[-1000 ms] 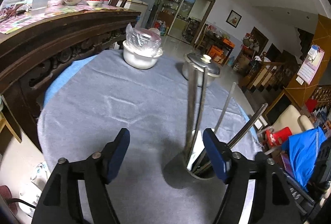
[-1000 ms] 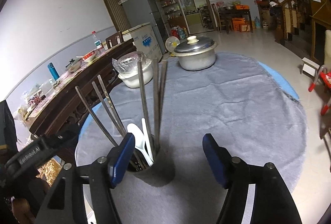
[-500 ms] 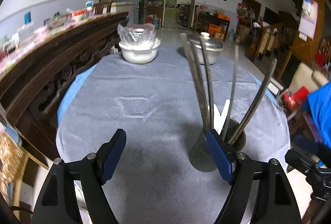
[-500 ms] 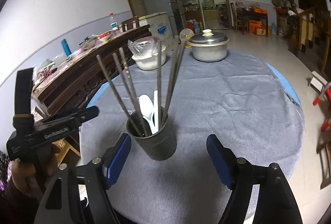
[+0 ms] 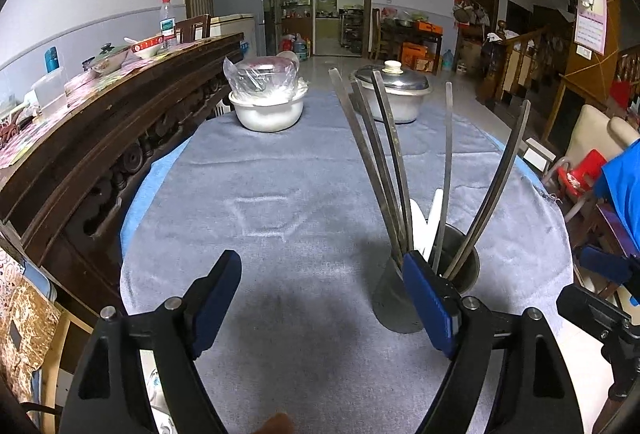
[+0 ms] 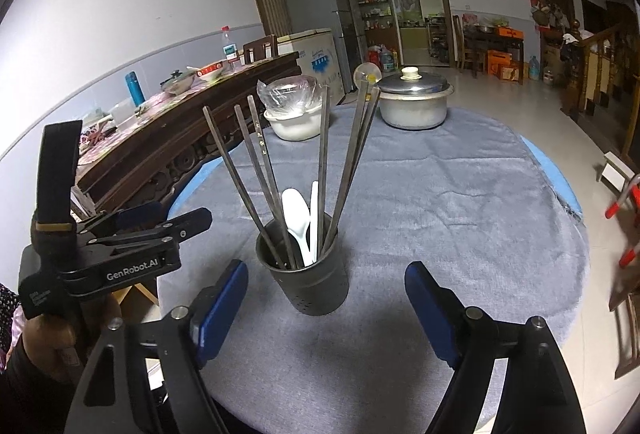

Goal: Organize utensils

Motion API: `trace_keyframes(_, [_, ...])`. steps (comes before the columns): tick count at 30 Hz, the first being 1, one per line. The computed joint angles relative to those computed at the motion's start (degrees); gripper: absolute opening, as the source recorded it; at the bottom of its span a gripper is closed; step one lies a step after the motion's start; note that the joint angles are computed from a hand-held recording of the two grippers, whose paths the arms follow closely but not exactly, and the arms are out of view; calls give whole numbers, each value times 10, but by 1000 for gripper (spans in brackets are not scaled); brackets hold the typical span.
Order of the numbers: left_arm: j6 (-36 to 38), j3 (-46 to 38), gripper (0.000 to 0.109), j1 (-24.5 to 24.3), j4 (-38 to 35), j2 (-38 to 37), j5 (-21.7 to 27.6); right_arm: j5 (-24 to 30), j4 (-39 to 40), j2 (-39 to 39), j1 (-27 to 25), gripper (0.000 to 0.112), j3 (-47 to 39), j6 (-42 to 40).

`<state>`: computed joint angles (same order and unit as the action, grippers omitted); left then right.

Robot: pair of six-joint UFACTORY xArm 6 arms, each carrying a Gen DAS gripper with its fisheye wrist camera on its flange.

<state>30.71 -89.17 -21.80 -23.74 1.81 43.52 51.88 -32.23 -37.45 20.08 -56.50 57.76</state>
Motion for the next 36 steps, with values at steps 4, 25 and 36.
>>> trace_keyframes(4, [5, -1, 83, 0, -2, 0, -1, -1, -1, 3, -4, 84, -4, -3])
trace_keyframes(25, [3, 2, 85, -8, 16, -4, -1, 0, -7, 4, -8, 84, -8, -8])
trace_keyframes(36, [5, -4, 88, -11, 23, -3, 0, 2, -12, 7, -8, 84, -12, -12])
